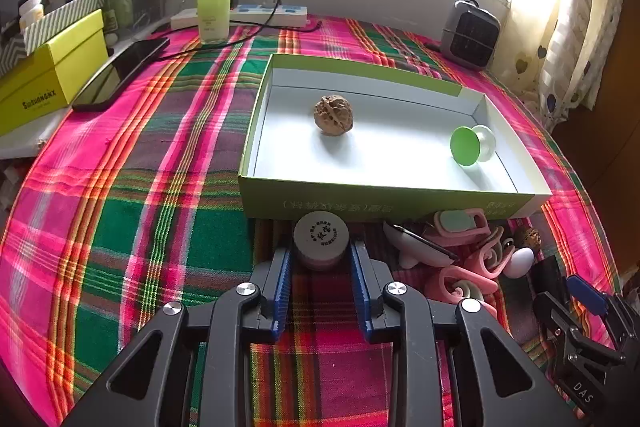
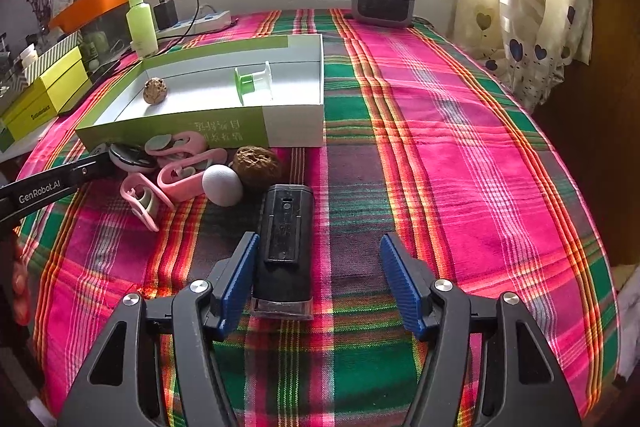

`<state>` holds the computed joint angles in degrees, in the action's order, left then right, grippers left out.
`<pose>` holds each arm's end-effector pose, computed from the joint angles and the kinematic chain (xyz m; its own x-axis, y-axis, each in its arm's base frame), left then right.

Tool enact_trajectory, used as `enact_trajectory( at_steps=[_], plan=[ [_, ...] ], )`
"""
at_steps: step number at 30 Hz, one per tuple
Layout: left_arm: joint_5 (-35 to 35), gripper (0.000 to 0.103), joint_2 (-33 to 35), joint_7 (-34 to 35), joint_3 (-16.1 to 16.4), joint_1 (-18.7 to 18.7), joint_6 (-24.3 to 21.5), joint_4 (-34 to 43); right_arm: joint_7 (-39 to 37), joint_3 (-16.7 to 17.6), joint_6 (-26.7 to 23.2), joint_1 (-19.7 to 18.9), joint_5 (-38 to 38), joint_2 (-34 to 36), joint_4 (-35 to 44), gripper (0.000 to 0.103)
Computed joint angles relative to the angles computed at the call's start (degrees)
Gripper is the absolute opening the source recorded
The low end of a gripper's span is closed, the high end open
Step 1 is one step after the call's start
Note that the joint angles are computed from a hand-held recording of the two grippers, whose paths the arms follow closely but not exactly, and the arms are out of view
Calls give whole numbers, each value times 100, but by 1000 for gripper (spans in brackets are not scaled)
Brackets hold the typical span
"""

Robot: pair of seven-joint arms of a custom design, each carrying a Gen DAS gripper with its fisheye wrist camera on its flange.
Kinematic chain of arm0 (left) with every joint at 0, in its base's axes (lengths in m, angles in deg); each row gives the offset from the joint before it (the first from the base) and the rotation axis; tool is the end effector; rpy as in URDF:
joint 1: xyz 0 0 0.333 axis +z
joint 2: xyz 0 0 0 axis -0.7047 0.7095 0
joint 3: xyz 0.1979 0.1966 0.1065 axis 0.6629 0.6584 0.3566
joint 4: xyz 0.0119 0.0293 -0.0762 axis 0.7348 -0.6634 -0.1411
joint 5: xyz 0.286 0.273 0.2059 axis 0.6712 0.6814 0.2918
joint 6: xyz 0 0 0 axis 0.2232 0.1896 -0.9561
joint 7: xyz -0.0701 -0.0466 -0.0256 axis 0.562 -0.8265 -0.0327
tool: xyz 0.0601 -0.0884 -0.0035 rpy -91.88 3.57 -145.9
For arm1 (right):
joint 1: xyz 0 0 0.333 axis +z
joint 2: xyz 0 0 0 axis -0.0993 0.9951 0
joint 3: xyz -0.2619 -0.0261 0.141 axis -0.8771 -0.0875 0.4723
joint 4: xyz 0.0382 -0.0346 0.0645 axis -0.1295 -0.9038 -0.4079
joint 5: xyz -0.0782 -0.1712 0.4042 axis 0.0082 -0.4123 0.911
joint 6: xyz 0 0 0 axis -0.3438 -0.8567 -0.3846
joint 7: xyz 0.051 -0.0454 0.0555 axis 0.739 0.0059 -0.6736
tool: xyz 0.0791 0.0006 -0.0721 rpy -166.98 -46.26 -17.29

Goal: Organize objects
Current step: 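Grasp the black cylindrical device with the right gripper while the left grasps the white jar, then lift the black device and white jar and carry them over the box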

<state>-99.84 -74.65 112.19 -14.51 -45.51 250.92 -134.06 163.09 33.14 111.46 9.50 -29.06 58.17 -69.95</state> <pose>0.5642 -0.0399 0.3739 0.0023 -0.9893 0.1458 -0.7722 -0.0944 -0.6283 0.5299 0.2402 0.3761 0.0658 -0.9978 0.0018 -0.7627 -0.0515 -0.6447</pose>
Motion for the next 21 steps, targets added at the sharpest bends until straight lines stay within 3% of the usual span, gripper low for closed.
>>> enact_trajectory(
  at_steps=[10, 21],
  plan=[
    [-700, 26, -337, 719, 145, -238, -69, -314, -368, -1, 223, 18, 113, -29, -70, 30],
    [-1076, 26, -644, 1217, 208, -422, -152, -591, -1708, -54, 788, 163, 1433, 41, -205, 29]
  ],
)
